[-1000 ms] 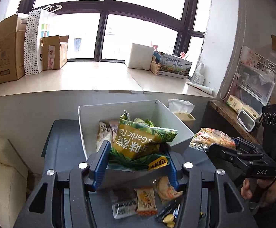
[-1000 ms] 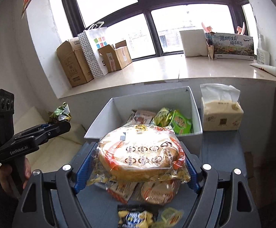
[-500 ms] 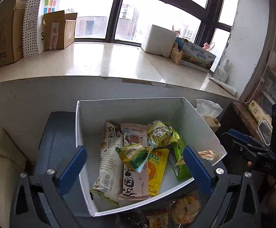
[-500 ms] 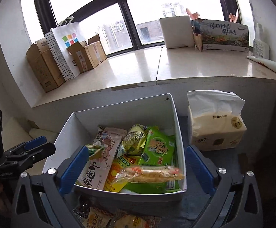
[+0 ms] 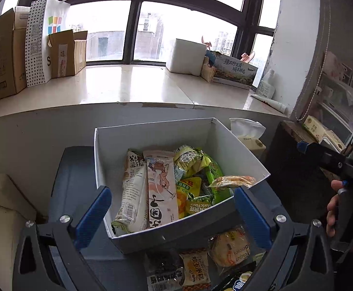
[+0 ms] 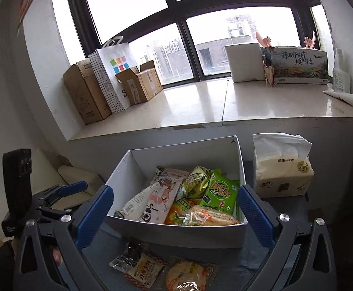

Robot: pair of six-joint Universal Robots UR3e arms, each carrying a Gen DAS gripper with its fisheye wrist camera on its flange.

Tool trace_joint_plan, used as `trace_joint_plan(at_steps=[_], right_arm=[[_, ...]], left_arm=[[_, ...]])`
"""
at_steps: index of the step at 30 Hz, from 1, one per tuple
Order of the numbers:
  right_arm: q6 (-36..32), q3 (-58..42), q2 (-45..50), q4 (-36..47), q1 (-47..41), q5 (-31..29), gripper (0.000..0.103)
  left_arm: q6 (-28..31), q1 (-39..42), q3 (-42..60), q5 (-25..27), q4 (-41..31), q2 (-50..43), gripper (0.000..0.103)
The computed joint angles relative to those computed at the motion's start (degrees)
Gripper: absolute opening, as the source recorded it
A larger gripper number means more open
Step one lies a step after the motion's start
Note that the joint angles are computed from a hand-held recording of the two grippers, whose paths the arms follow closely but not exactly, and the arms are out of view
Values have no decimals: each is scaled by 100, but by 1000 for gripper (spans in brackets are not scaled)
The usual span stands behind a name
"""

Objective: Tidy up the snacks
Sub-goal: 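Move both open tools back to the snacks on the table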

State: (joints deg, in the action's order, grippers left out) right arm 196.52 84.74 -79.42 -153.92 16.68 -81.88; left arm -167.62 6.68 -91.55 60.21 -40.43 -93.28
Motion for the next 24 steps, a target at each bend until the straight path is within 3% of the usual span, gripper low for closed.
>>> trace_joint_plan(at_steps=[3, 6, 11, 14, 17, 19, 24], right_arm=[[78, 855, -757, -286, 124, 50, 103], [232, 1636, -1463, -314, 428, -183, 103], [487, 2502, -2047, -13, 1366, -1313, 103], [518, 3073, -2259, -18, 1669, -1395, 103], [685, 3470, -2244, 93, 2025, -1844, 103], [806, 3787, -2310, -20, 1940, -1708, 103], [534, 4307, -2321, -530, 1260, -905, 103]], left_arm=[[67, 162, -844, -16, 137, 911, 103], [314, 690, -1776, -651, -226, 2087, 103], [1322, 1139, -2779, -971, -1622, 3779, 103], [1746, 1370, -3192, -997, -2441, 4706, 103], [2140, 1709, -3446, -1161, -3341, 5447, 103], [2377, 1823, -3517, -1217, -3788, 5682, 103], [2114, 1418, -3726, -993, -3416, 5524, 103]])
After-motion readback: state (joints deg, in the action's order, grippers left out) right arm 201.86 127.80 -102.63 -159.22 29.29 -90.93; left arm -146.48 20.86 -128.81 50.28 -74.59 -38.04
